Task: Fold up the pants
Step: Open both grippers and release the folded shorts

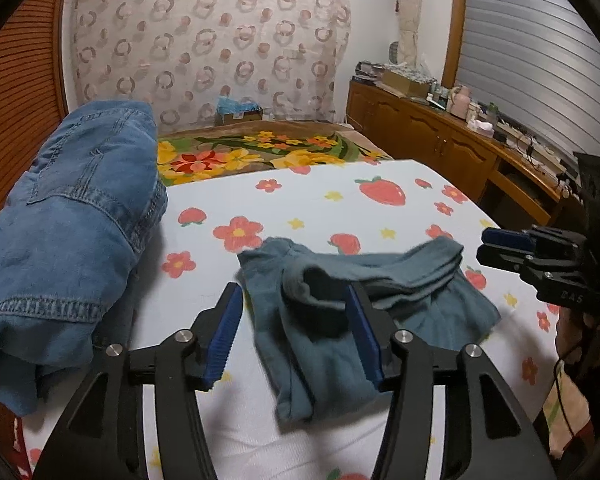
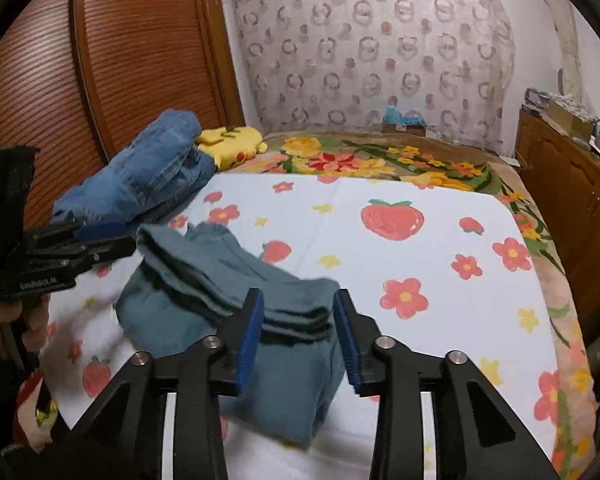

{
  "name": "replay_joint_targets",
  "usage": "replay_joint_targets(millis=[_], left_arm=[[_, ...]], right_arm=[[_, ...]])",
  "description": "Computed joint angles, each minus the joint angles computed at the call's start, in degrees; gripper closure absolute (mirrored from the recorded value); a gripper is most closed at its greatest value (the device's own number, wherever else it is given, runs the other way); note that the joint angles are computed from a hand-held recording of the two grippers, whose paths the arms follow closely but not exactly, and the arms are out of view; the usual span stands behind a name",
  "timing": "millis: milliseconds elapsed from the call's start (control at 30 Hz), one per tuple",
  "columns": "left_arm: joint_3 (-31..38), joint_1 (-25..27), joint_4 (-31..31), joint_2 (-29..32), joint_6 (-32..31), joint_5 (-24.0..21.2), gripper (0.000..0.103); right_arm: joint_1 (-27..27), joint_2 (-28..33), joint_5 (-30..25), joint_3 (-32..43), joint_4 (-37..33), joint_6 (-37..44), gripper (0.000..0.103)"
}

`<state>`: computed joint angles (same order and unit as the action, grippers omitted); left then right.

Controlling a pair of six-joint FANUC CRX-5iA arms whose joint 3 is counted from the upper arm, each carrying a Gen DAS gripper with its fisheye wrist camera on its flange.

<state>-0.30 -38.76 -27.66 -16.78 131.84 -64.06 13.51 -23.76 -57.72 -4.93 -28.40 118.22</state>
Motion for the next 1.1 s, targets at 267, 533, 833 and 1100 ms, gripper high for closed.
replay_joint_targets(millis=[267,533,833,1100], left_arm=[[-1.20,1.73,3.78,1.78,-4.13,-0.33,0.047],[-1.86,4.78,6.93,3.33,-6.69,0.73,0.047],[1.31,6.04,4.81,6.00,-6.04,0.01,0.047],[1.91,7.40,4.65,6.43,-5.66,0.34,0.047]], right_arm=[[3.68,1.43,-2.79,-0.59,5.72,0.17,0.062],[7.24,4.68,-1.27,0.77,12.79,-5.13,0.062],[10.47,8.17,2.65,1.99,17.49,-8.79,0.062],[7.62,8.73,4.57,2.57,13.59,-9.85,0.062]])
